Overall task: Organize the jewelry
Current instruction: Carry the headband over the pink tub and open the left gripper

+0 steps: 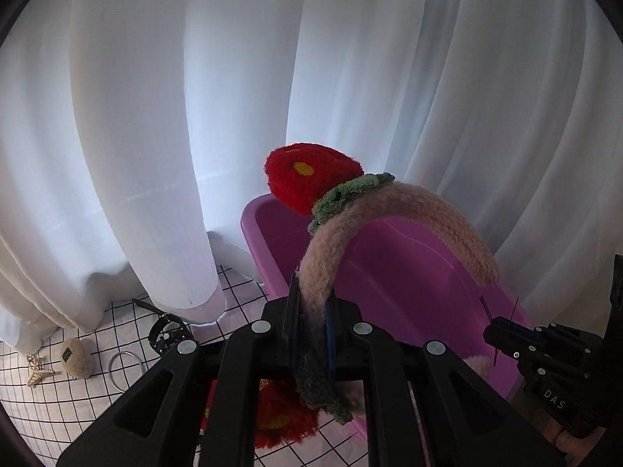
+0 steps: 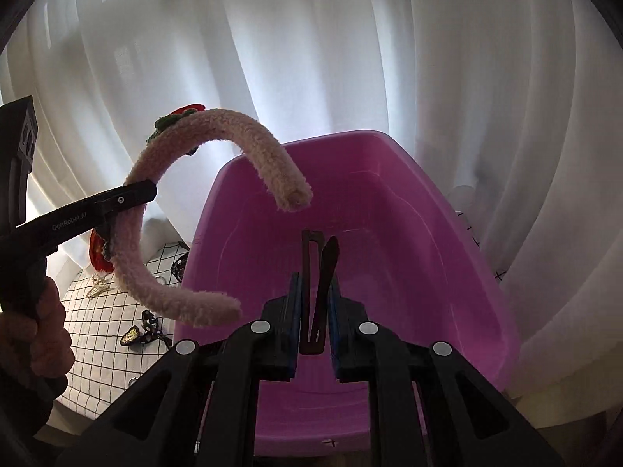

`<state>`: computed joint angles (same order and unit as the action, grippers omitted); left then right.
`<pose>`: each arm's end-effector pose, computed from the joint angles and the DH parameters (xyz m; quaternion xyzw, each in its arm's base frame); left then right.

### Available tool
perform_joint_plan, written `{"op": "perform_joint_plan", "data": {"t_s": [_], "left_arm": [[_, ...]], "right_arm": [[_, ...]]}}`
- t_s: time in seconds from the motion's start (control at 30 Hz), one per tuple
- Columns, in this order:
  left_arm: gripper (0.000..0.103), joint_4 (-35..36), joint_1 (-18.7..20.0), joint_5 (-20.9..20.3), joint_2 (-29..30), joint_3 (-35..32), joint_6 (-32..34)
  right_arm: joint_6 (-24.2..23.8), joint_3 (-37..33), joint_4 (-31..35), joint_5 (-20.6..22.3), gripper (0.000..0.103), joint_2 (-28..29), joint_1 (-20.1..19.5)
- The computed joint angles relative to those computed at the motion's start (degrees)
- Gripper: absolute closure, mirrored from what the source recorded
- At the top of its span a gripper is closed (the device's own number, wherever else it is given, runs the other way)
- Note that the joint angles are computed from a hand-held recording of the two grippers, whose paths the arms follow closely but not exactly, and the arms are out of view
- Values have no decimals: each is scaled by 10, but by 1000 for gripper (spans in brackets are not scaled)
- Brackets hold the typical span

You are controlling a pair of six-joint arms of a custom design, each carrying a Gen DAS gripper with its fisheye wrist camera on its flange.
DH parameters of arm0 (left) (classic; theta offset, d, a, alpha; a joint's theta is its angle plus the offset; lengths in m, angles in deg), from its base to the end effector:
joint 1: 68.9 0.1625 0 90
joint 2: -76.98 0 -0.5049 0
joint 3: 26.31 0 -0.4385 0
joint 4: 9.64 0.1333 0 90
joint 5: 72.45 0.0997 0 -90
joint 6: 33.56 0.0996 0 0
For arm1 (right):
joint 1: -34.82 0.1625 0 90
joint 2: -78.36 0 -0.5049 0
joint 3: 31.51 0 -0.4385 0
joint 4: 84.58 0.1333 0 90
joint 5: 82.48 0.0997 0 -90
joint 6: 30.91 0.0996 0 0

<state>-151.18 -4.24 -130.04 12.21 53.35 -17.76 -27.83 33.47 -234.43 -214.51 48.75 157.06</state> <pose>-0.1605 -0.7751 0.4986 0.2381 0.8843 -0.3229 0.2389 0.5460 -0.7409 0.1321 0.1561 -0.9020 0.2949 0.2739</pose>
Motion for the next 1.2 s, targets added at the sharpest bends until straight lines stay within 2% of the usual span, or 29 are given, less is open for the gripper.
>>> {"op": "perform_joint_plan", "data": {"t_s": [0.2, 0.3, 0.33, 0.37, 0.4, 0.43, 0.47, 0.53, 0.63, 0.93, 1.2], "left_arm": [[90, 44, -6, 26, 40, -20, -13], [83, 70, -7, 48, 55, -30, -18], [80, 75, -11, 56, 58, -33, -20], [77, 67, -9, 56, 58, -30, -13], [57, 54, -11, 56, 57, -25, -5], [19, 33, -15, 63, 55, -17, 5], [9, -2, -18, 69, 53, -7, 19], [8, -40, -21, 60, 45, 6, 39], [8, -31, -20, 81, 50, -5, 32], [8, -16, -12, 89, 26, -3, -35], [7, -29, -6, 109, -16, 37, -62]], "right_arm": [[26, -3, 30, -10, 90, 3, -12], [34, -10, 55, -14, 90, 6, -16], [33, -13, 60, -19, 82, 8, -15], [30, -15, 62, -24, 57, 9, -14], [22, -14, 54, -30, 46, 10, -13], [8, -12, 40, -36, 39, 11, -10], [-5, -11, 29, -43, 39, 13, -8], [-17, -14, 20, -59, 39, 17, -4], [-25, -11, 8, -50, 39, 14, -3], [-31, 2, -7, -15, 39, 8, -1], [-2, -26, 19, 13, 39, 29, 1]]}}
